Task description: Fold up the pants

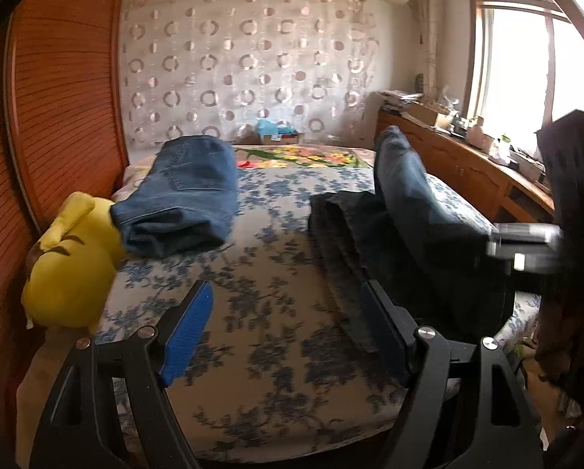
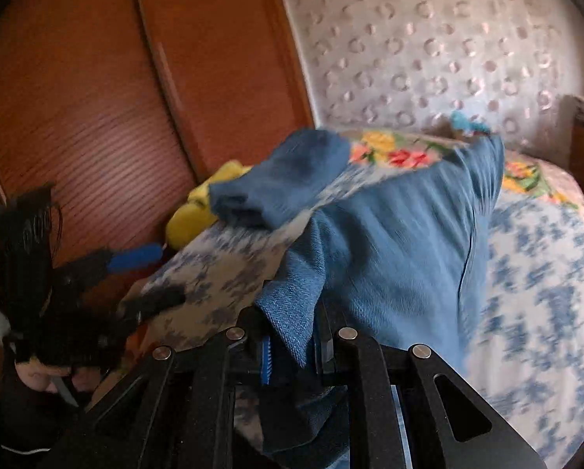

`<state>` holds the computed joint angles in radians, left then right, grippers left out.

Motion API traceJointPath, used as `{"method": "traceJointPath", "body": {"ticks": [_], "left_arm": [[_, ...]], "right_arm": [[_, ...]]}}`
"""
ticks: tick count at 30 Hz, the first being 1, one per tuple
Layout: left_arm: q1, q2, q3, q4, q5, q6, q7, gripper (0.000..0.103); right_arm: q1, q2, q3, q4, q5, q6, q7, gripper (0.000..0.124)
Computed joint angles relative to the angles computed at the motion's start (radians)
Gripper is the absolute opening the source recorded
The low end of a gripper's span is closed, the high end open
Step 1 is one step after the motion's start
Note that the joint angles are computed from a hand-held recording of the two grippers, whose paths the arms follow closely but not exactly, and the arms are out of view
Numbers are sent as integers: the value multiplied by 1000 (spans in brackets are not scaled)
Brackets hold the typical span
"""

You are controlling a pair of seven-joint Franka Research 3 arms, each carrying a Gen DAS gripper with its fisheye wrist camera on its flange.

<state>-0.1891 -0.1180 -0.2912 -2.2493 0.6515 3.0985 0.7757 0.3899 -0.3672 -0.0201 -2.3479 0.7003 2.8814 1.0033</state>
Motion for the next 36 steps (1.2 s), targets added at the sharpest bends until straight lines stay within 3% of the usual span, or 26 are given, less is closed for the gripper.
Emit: {"method": "traceJointPath", "body": {"ticks": [4,10,20,26,30,33,36], "left_arm": [[17,-8,2,-12,16,0,-28,78],[32,-11,-1,-14,30,4,-51,78],[2,14,4,12,3,11,-13,78],[-42,58,14,59,-50,15,58,78],[-90,113,21,100,-196,18,207,78],[-102,155,-21,123,-494,13,477,78],[-94,192,-67,153,-666,-4,636,76]], "right_arm": [[12,39,8,1,1,-58,-14,15],[-11,60,32,8,-23,-58,3,16],[-47,-107,77,-85,-161,-38,159,38],[-141,-209,127,-142,-304,0,272,40],[-216,-240,164,-156,-397,2,365,41],[-248,-255,177,-165,-450,-3,416,42],[-261,-272,188,-176,-488,-9,460,42]]}}
